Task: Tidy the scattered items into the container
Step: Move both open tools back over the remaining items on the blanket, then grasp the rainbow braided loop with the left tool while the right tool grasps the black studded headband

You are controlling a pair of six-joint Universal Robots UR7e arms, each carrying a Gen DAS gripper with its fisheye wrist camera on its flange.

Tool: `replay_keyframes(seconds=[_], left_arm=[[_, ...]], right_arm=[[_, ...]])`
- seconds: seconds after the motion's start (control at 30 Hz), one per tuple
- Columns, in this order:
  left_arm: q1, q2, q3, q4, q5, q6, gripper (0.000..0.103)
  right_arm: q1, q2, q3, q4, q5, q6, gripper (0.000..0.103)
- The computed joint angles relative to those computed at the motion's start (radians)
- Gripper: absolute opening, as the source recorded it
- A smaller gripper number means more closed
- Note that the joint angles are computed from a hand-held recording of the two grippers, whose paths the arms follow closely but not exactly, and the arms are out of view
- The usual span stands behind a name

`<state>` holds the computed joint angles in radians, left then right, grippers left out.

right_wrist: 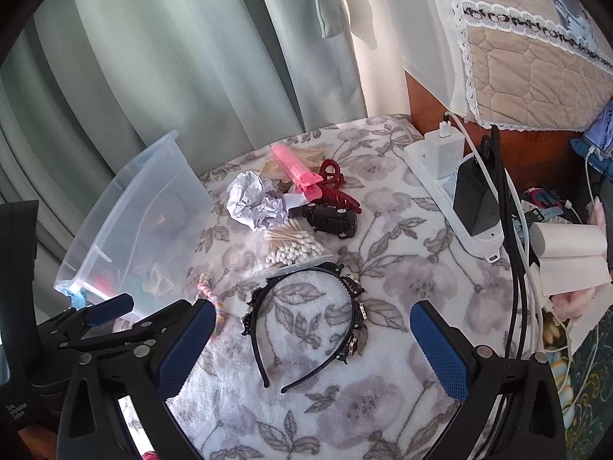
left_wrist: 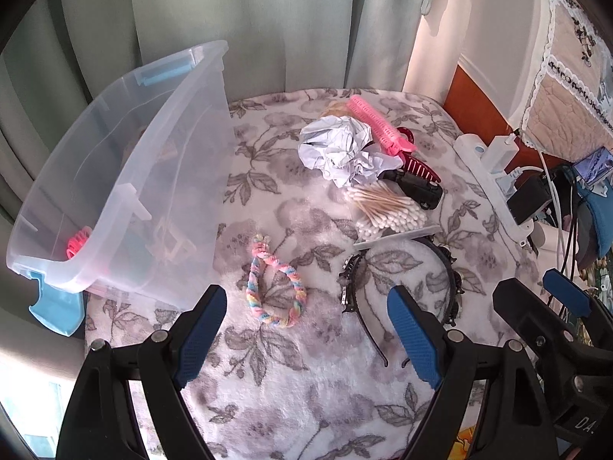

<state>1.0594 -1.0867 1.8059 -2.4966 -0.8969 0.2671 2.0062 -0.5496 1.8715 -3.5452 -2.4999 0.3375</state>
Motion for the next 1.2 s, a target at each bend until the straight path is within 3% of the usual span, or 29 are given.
replay_keyframes(seconds=[0.3, 0.57, 0.93, 1.2], left_arm=[[0.040, 0.047, -0.034, 0.048, -0.008, -0.022, 0.086], [0.074, 0.090, -0.080, 0.101, 0.018, -0.079, 0.086], [0.116, 0.136, -0.135, 0.140, 0.020, -0.120, 0.086], [0.136, 0.162, -0.162, 0.155, 0.030, -0.139, 0.085]], right_arm=[[-0.042, 0.007, -0.006, 0.098, 0.028, 0.041, 0.098], [-0.080, 0.016, -0.019, 0.178, 0.072, 0.076, 0.087], [-0.118, 0.024, -0.035, 0.262, 0.077, 0.127, 0.072], [-0.122, 0.042, -0.059, 0.269, 0.041, 0.111, 0.069]])
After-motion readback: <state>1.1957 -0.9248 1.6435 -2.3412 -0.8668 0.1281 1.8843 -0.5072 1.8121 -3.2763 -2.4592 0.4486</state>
